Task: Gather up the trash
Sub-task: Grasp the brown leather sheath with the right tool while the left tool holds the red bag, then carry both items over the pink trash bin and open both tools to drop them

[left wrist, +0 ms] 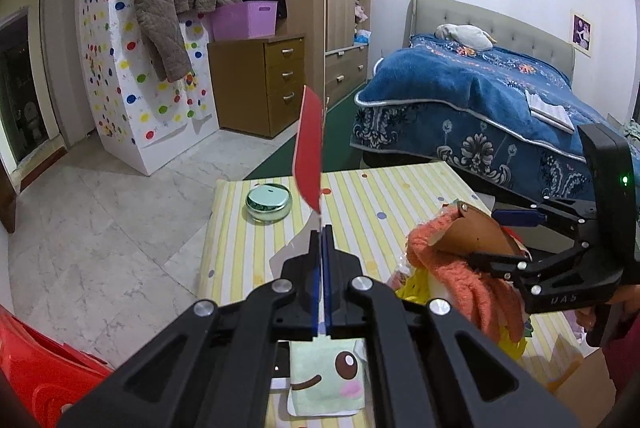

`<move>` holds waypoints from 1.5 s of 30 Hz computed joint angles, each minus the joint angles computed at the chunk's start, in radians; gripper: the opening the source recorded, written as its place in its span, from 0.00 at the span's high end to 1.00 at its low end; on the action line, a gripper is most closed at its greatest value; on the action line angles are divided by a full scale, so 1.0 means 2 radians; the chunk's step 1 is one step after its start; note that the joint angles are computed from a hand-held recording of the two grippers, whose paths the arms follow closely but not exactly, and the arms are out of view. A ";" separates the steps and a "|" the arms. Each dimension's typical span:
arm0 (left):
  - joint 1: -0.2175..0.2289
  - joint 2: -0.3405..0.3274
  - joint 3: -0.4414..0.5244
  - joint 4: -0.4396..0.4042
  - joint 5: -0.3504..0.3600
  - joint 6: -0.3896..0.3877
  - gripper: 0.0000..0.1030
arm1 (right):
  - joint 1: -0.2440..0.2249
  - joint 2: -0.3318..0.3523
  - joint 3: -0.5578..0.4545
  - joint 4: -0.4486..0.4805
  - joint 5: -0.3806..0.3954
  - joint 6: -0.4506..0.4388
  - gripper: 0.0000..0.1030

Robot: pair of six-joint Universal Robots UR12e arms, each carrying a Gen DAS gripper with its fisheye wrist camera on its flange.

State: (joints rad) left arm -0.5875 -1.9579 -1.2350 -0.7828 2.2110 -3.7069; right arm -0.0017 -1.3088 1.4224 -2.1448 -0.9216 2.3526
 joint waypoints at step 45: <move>-0.073 -0.106 0.176 0.117 -0.184 0.153 1.00 | -0.158 -0.144 0.171 -0.212 -0.077 0.225 0.50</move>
State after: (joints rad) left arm -0.7337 -2.1697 -0.8834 -0.5484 1.8439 -3.4009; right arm -0.3172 -1.5977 1.7643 -2.5698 -1.0760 2.8027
